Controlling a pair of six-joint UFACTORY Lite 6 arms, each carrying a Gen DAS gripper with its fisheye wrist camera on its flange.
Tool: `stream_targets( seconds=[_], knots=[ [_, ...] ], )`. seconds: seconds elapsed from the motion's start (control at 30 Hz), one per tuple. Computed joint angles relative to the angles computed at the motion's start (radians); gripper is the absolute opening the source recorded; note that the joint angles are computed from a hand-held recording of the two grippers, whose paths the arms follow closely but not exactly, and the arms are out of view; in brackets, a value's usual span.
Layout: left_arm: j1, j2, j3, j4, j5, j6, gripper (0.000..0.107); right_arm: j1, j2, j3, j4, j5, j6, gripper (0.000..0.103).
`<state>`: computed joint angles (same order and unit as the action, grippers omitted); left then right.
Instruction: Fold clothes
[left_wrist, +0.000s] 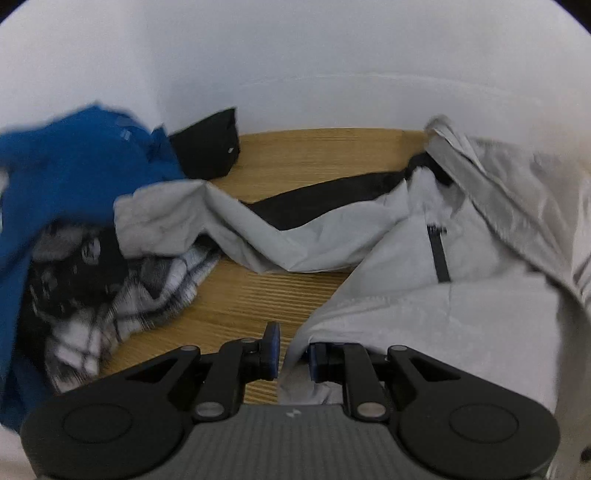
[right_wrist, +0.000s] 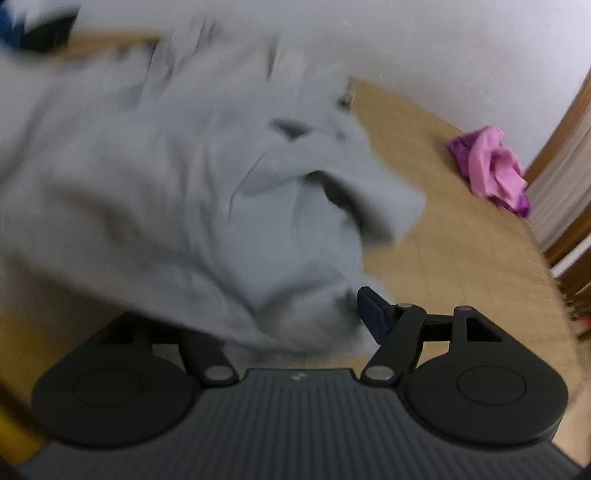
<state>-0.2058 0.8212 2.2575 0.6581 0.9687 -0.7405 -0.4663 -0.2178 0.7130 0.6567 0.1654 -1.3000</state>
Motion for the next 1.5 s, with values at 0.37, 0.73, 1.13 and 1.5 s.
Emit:
stream_targets(
  seconds=[0.37,0.73,1.13,1.5],
  knots=[
    [0.050,0.165,0.188,-0.064,-0.095,0.051,0.019,-0.167,0.178,0.030,1.151,0.116,-0.822,0.078],
    [0.019,0.036,-0.119,-0.020,-0.192,-0.021,0.022,-0.254,0.350,0.067,1.431,0.293,-1.045,0.082],
    [-0.118,-0.385,-0.272,0.222,0.045,-0.480,0.009,-0.458,0.273,0.736,0.982,0.565,-0.537,0.011],
    [-0.258,-0.781,-0.934,-0.090,0.224,-0.524,0.023,-0.871,0.366,0.622,0.260,0.913,-0.715,0.014]
  ],
)
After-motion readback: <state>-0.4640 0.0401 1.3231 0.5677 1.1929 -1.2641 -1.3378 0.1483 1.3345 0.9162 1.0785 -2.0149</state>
